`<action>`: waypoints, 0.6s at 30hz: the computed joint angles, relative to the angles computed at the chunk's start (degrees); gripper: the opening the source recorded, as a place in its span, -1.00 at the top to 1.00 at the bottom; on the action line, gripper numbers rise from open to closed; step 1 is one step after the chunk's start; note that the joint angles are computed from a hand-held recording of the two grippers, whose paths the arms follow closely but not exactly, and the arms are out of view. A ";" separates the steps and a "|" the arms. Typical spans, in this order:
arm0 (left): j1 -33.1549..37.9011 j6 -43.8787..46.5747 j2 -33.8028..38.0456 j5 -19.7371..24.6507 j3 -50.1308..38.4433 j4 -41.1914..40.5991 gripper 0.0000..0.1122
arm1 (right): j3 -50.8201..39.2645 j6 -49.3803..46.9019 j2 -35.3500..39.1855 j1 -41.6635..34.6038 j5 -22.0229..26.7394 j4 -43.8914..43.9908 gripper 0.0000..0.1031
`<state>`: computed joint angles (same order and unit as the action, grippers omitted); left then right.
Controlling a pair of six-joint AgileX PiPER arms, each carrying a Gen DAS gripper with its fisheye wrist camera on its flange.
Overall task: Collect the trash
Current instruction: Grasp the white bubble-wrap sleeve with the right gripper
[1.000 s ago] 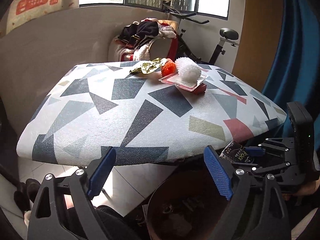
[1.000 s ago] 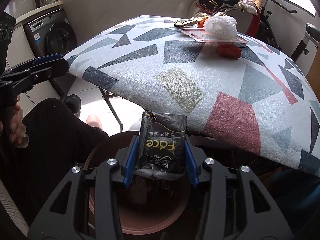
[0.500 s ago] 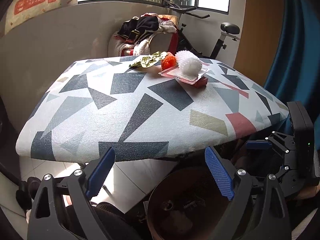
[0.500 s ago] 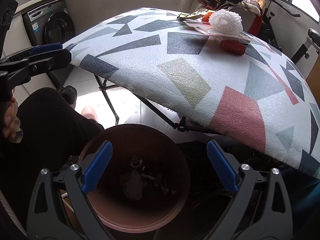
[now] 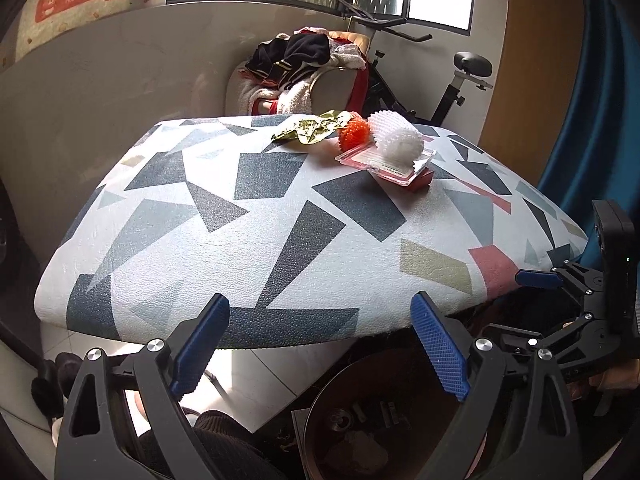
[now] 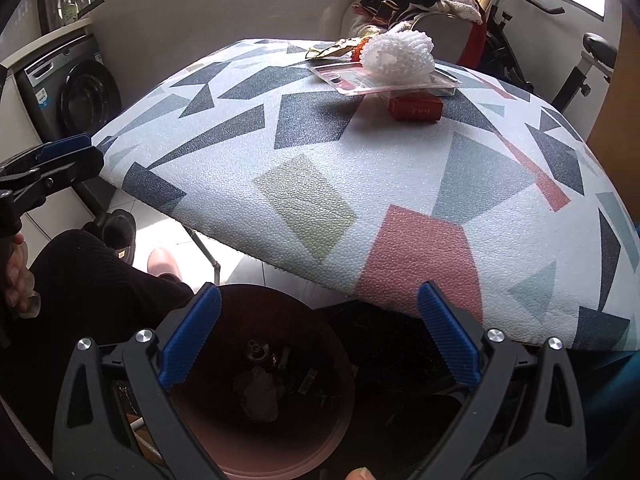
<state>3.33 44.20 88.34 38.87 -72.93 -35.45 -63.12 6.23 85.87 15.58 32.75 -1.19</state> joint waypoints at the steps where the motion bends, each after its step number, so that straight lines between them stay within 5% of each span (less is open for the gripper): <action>1: -0.08 0.13 0.28 -0.17 -0.74 -0.22 -0.59 | -0.38 -0.11 -0.24 -0.52 -0.28 -0.18 -0.88; 18: 0.84 -0.68 11.48 5.16 -20.61 0.07 -0.73 | -20.84 -10.00 10.06 -6.59 6.92 3.13 -0.89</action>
<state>4.17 43.52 99.82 44.02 -93.54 -35.38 -83.96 -3.77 95.93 9.00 39.67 1.94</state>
